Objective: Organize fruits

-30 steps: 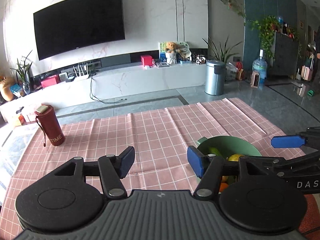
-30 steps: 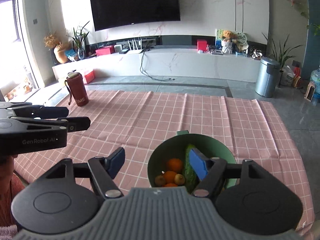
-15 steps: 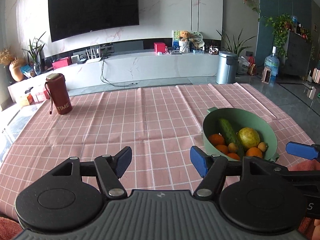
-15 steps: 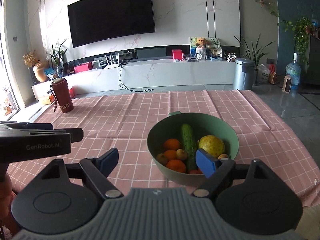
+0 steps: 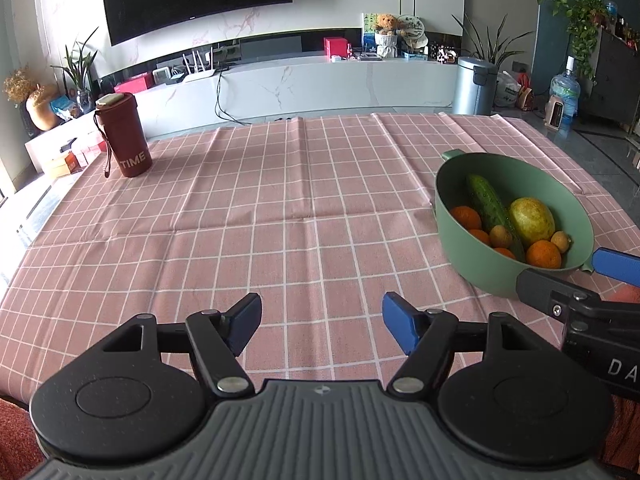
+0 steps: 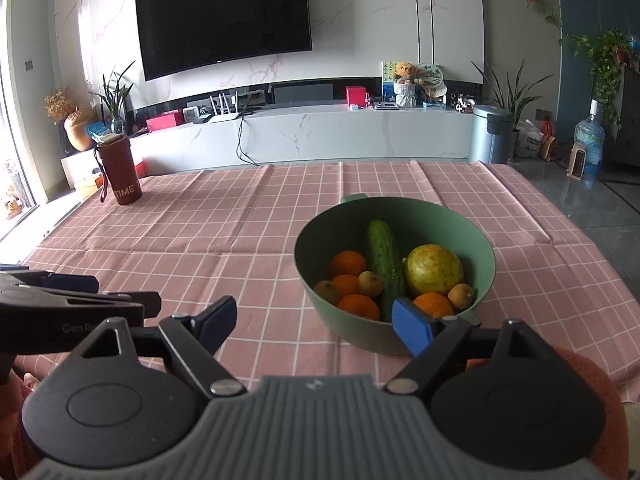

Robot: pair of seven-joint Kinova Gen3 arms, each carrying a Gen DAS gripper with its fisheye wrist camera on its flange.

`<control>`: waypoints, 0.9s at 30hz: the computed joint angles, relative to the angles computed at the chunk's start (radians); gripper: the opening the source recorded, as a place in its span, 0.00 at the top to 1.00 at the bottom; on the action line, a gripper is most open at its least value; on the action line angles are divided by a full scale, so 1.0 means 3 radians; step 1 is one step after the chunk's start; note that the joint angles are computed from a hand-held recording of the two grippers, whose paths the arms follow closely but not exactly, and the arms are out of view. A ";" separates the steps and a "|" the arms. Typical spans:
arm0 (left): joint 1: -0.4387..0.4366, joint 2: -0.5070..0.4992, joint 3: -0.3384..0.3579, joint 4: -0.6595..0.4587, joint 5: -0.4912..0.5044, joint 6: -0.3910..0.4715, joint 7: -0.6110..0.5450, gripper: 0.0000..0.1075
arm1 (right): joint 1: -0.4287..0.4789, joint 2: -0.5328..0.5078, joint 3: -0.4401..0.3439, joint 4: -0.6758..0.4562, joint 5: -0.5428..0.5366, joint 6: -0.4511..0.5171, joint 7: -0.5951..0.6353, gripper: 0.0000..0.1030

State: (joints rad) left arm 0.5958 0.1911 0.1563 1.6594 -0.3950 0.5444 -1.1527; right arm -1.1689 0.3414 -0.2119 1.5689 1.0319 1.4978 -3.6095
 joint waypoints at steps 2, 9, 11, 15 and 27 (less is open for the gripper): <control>0.0003 0.0009 0.0002 -0.0005 0.0004 0.0021 -0.0004 0.24 | 0.0008 0.0014 0.0002 -0.0004 -0.0008 -0.0006 0.0010 0.21; 0.0023 -0.0001 -0.0008 0.0001 -0.0026 0.0033 0.0030 0.24 | 0.0003 0.0022 0.0017 0.0001 -0.0018 -0.0011 0.0010 0.21; 0.0027 0.0006 -0.0010 -0.0012 -0.0046 0.0046 0.0043 0.24 | 0.0004 0.0023 0.0016 0.0000 -0.0018 -0.0010 0.0008 0.21; 0.0028 0.0007 -0.0007 -0.0026 -0.0058 0.0070 0.0054 0.24 | -0.0001 0.0024 0.0013 -0.0006 -0.0020 0.0007 0.0020 0.21; 0.0017 -0.0014 -0.0005 -0.0027 -0.0072 0.0106 0.0100 0.24 | -0.0008 0.0013 0.0008 0.0003 -0.0021 0.0013 -0.0015 0.21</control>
